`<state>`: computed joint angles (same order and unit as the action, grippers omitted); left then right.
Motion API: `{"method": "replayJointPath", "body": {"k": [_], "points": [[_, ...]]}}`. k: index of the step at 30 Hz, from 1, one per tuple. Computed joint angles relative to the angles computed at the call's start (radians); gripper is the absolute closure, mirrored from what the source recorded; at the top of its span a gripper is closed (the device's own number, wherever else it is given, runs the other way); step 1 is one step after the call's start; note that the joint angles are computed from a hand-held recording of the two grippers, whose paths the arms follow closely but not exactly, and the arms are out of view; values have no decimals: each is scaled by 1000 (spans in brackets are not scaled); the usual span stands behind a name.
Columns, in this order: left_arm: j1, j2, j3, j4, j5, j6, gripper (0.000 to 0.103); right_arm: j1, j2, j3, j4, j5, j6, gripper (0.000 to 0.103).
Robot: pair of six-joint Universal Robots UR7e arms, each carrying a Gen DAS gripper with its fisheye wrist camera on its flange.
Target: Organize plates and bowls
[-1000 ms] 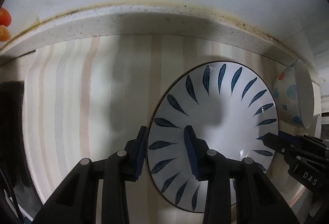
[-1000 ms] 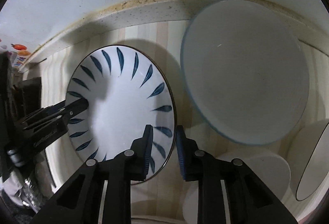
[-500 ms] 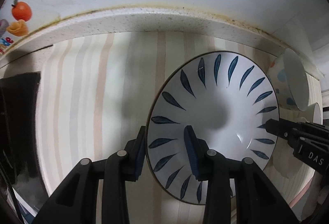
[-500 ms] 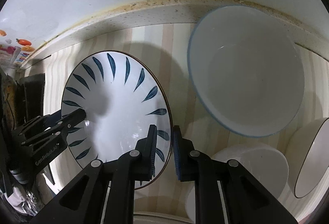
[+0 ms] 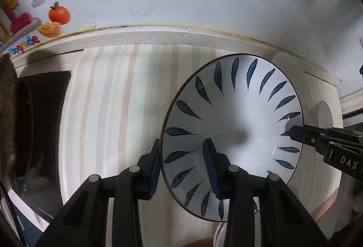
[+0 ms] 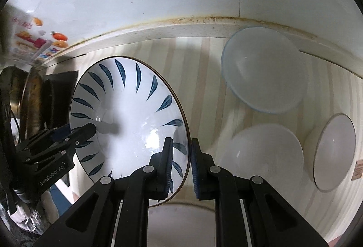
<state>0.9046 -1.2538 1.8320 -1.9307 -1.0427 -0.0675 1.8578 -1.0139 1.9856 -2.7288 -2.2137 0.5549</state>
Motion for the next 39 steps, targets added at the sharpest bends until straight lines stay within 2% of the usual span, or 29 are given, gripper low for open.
{"method": "replayJointPath", "body": {"k": [8,14,21,28,36,39], "points": [[-84,-140,117,16,-35,-45,70,99,-89,120,-3,-29,88,86],[-153,-239,210,64,-80,-95,70,174,-161,231,16,-52,205,86],[-210,-307,311,102,-125,-130,70,214,-223,385,-18,-40,326,86],[-229,-305,382,91,-133,-146,70,187,-232,529,-138,-3,373,86],[-224,-271,425,66,-105,-134,70,108,-169,603,-305,22,324,86],[-224,-259,434,60,-92,-137,70,92,-142,603,-336,26,314,86]]}}
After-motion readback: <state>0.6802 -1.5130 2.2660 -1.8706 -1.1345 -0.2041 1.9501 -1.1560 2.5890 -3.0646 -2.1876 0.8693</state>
